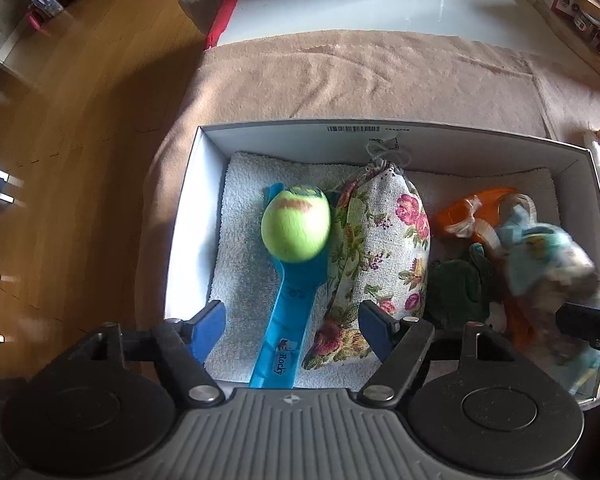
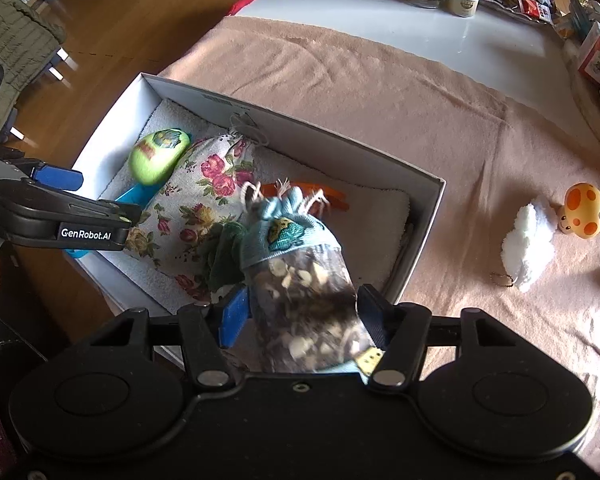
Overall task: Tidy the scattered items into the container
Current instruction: 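Open the left tool to drop the ball while the right tool releases the seed bag, then withdraw both tools and reach the left tool to the white plush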
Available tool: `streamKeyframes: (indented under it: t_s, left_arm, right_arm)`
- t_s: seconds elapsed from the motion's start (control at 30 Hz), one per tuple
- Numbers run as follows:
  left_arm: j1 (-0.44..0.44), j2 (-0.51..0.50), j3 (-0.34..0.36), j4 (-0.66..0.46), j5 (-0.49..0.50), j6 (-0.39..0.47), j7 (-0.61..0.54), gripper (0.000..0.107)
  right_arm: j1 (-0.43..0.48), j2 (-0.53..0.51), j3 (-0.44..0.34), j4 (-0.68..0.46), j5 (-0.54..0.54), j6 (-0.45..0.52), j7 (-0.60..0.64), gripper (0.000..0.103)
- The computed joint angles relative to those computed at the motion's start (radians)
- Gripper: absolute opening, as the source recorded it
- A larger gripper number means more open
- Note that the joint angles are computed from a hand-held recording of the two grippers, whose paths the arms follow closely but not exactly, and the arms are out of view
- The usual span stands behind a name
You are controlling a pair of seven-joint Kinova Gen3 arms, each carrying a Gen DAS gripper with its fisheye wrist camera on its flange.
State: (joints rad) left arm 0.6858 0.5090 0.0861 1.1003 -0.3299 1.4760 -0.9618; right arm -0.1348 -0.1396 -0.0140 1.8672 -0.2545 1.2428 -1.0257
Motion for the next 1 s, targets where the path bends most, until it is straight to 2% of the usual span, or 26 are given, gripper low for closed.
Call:
streamKeyframes:
  t_s: [0.43, 0.6, 0.83, 1.0]
  left_arm:
    - [0.051, -0.04, 0.015, 0.041, -0.032, 0.016, 0.034, 0.076]
    - [0.086, -0.043, 0.025, 0.022, -0.054, 0.034, 0.046, 0.076]
    - [0.17, -0.015, 0.034, -0.079, -0.096, 0.078, 0.041, 0.077]
    - [0.236, 0.052, 0.023, -0.223, -0.105, 0.124, 0.016, 0.077]
  right_arm:
    - [0.031, -0.045, 0.048, -0.006, -0.034, 0.031, 0.085, 0.059]
    - [0.058, -0.055, 0.077, -0.009, -0.035, 0.045, 0.118, 0.059]
    - [0.13, -0.052, 0.144, -0.025, -0.031, 0.071, 0.194, 0.059]
    - [0.209, -0.026, 0.205, -0.05, -0.034, 0.088, 0.267, 0.059]
